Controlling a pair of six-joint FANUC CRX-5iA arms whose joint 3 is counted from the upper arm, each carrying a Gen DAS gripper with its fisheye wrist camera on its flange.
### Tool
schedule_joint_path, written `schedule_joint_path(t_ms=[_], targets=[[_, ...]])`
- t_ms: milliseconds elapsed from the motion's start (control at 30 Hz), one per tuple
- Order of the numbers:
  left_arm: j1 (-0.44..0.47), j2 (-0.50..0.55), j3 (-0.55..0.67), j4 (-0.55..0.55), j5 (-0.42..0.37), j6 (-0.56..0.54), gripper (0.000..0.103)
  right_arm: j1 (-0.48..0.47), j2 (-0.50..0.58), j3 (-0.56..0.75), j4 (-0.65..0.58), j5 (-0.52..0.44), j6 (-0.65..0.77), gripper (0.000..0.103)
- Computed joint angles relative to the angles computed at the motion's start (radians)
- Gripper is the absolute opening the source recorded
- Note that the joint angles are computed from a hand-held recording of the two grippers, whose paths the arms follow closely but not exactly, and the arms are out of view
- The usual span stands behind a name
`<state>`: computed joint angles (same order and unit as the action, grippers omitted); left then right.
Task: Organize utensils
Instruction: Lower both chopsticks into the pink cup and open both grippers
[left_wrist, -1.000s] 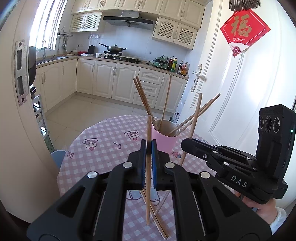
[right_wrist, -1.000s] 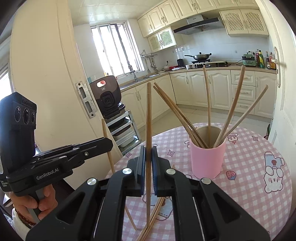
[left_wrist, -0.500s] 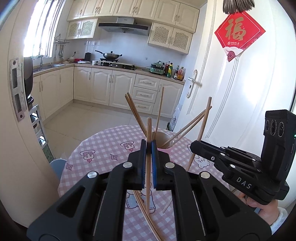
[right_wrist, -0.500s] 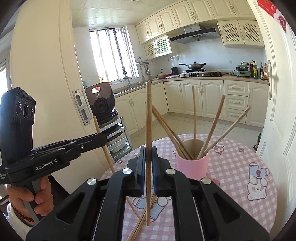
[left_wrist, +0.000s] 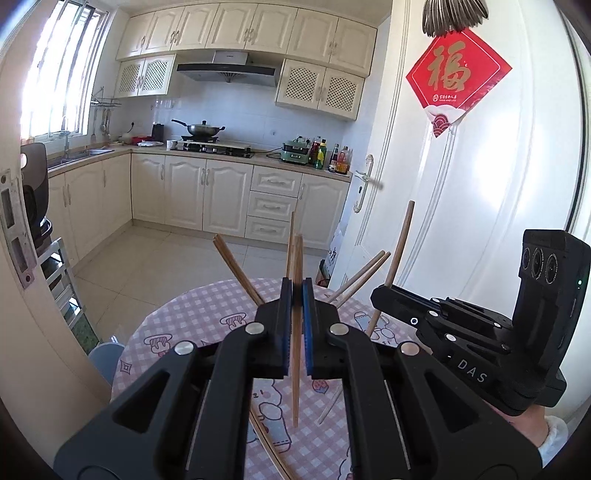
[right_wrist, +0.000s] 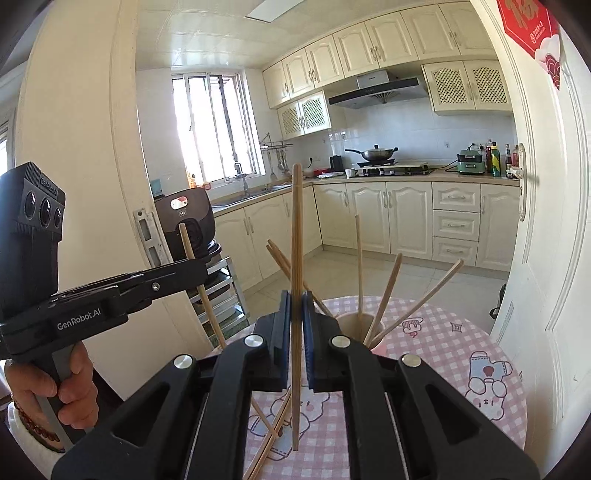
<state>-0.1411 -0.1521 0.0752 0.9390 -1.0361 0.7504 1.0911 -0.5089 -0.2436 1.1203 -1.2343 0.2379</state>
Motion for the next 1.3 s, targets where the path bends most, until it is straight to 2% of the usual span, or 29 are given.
schedule_joint_path(t_ms=[100, 433, 733, 833, 1033, 1133, 1233, 1300], targets=[[-0.03, 0.016, 0.028, 0.003, 0.038, 0.001, 0.006, -0.033, 0.02, 0.004, 0.068, 0.004, -0.008, 0.005], [-0.14, 0.105, 0.141, -0.026, 0.185, 0.006, 0.006, -0.216, 0.084, 0.007, 0.202, 0.112, -0.021, 0.005], [-0.186, 0.139, 0.107, 0.02, 0.307, -0.004, 0.006, -0.303, 0.072, -0.038, 0.168, 0.201, -0.012, 0.005], [-0.191, 0.143, 0.089, 0.032, 0.321, -0.021, 0.006, -0.304, 0.068, -0.049, 0.15, 0.202, -0.008, 0.005], [-0.184, 0.147, 0.069, -0.016, 0.294, -0.003, 0.006, -0.28, 0.07, -0.061, 0.133, 0.176, 0.0, 0.005], [-0.176, 0.148, 0.059, -0.022, 0.271, -0.003, 0.006, -0.269, 0.072, -0.059, 0.122, 0.157, 0.011, 0.005], [-0.165, 0.163, 0.072, -0.028, 0.214, 0.002, 0.006, -0.254, 0.078, -0.057, 0.111, 0.125, 0.017, 0.005], [-0.163, 0.16, 0.064, -0.034, 0.213, 0.012, 0.006, -0.243, 0.087, -0.046, 0.088, 0.1, 0.036, 0.005]])
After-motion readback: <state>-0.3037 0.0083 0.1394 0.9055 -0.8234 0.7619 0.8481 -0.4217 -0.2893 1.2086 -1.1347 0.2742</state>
